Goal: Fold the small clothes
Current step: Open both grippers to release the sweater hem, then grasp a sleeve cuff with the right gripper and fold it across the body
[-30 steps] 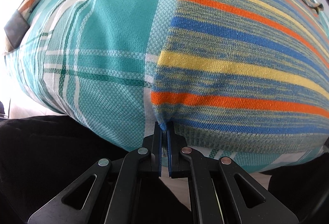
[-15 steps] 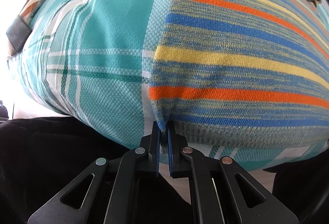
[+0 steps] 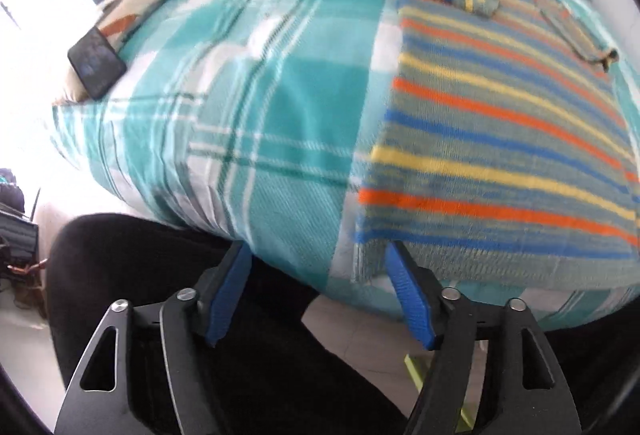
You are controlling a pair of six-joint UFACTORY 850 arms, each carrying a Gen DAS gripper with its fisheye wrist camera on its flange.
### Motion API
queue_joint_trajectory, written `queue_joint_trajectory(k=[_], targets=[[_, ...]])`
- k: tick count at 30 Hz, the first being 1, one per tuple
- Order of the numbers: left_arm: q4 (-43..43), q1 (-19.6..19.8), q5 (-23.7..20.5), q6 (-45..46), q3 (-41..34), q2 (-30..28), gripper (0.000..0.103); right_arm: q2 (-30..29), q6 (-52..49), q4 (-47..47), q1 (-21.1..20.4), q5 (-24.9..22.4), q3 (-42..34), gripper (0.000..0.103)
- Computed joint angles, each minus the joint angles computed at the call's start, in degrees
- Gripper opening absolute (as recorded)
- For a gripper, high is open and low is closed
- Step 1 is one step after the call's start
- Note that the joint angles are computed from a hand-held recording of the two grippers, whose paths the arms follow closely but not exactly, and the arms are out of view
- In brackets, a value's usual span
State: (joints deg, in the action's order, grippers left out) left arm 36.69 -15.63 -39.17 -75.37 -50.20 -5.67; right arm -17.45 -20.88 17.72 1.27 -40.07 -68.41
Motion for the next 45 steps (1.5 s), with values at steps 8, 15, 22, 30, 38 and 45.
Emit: queue_joint_trajectory(k=[8,15,22,30,38,45], targets=[[22.0,1.8,3.1,-21.2,-1.7,-1.7,0.083,-8.1,-6.5,-9.7,6.6,10.2,-19.9,0.061],[19.2,2.2,2.4,-19.0,-4.2,-5.2,0.083,-29.9,-17.7,-6.3,14.7,3.2,-44.8,0.061],[16.9,2.7,0.8,-17.3,-5.4,-6.7,0.083,-47.9,-6.2,-12.4,16.9,-5.8,-67.3,0.023],[15.3,3.3,3.6,-17.2,-5.3,-6.4,0.083,-40.7,2.9,-3.2,4.4,-1.3,-64.2,0.003],[14.3,2.3,2.5,-15.0,-6.7,-8.3,0.083,-41.5,12.3,9.4,-7.7,-6.2,-61.0,0.003],[14.4,1.7,0.4,-15.3,-6.2,-8.2,0.083,-39.9,0.6,37.2,-11.4,-5.6,-50.4,0.017]])
